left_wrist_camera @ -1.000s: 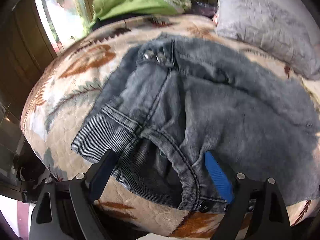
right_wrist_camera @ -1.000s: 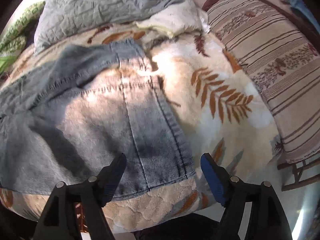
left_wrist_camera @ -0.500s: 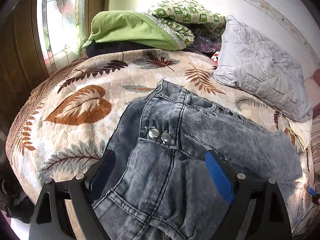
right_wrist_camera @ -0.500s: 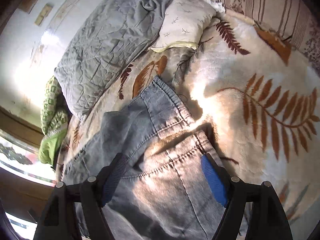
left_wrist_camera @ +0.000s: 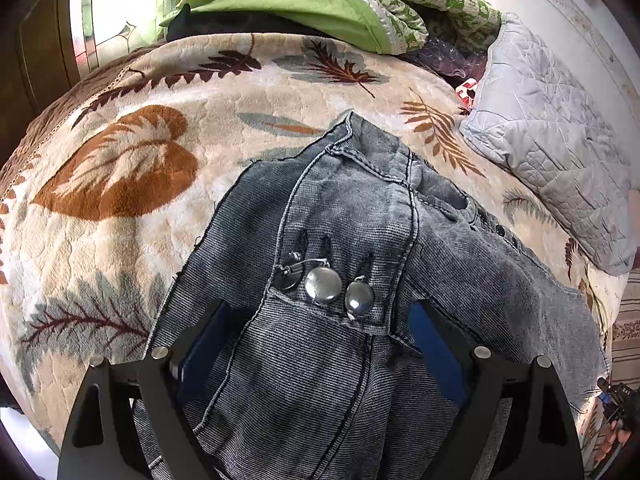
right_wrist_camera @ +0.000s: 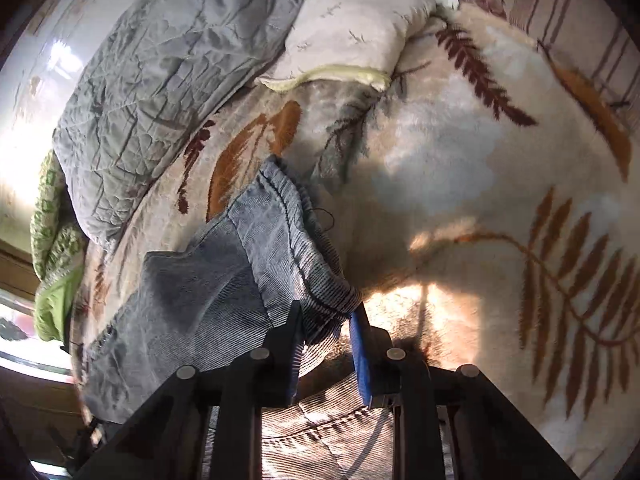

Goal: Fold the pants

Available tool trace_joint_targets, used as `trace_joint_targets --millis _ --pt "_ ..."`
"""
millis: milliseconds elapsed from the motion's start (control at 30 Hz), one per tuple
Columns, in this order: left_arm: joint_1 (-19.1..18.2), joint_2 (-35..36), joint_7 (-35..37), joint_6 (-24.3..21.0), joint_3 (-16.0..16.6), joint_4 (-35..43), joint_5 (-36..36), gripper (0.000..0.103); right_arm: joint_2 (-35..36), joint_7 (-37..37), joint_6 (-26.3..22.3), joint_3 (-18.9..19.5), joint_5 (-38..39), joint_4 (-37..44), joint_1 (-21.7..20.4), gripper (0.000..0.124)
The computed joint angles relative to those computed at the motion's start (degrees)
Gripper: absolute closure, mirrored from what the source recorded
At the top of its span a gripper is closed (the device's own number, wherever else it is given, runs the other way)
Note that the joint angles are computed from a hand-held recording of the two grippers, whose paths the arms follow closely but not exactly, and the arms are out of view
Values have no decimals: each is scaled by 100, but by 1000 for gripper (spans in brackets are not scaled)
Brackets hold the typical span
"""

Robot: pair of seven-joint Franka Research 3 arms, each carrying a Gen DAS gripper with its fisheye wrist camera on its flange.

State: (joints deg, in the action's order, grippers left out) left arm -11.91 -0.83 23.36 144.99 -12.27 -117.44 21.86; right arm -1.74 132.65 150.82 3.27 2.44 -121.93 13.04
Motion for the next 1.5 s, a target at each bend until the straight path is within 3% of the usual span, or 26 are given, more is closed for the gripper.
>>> trace_joint_targets --millis 100,167,200,233,300,367,433,567,700,767,833,1033,1200,1233,1267,1300,1400,1500 --pt "24 -20 -76 -20 12 69 244 12 121 501 -816 171 -1419 320 77 99" --pt "44 35 196 -38 38 173 24 12 459 149 -1327 145 -1323 640 169 87" --pt "61 26 320 43 55 172 -68 12 421 258 -1231 93 -1383 599 204 81" --pt "82 9 379 125 72 173 -66 12 267 351 -1166 40 -1330 474 203 62" --pt "159 12 436 262 133 225 -76 12 39 442 -784 -17 -1119 275 150 44" --pt "275 67 903 736 237 214 -834 12 -47 416 -701 -28 -1077 308 88 44" --pt "383 269 1642 1060 275 380 -1869 12 -85 204 -323 -48 -861 293 31 44" --pt "585 981 2815 862 111 1294 -2896 14 206 -565 90 -92 30 535 -24 44" --pt "612 1670 2803 318 123 2223 -2674 19 457 -1156 246 -96 674 738 -43 44" --pt "762 1948 3086 126 -31 2527 -2961 42 634 -1603 249 -96 1030 949 -74 44" --pt "835 2174 3258 -12 -123 2763 -3161 52 838 -1869 168 -113 1230 1214 -101 44" --pt "790 2448 3208 -94 -89 2986 -3077 51 1677 -2052 -414 -257 1045 2326 -80 44" --pt "841 2555 3203 -127 -114 3085 -3127 51 2395 -2191 -912 -275 856 3205 -23 50" --pt "795 2582 3152 -174 -69 3144 -3019 63 2535 -2193 -1085 -306 747 3393 23 56" --pt "713 2644 3048 -379 15 3288 -2819 92 2651 -2131 -1229 -364 594 3548 95 62" --pt "687 2732 2998 -622 40 3455 -2728 102 2756 -2054 -1398 -438 392 3703 179 82" --pt "666 2763 2869 -700 77 3518 -2606 101 2823 -1802 -1591 -581 -10 3817 330 101" --pt "579 2577 2694 -468 171 3329 -2296 101 2629 -1528 -1420 -707 -399 3602 448 104"
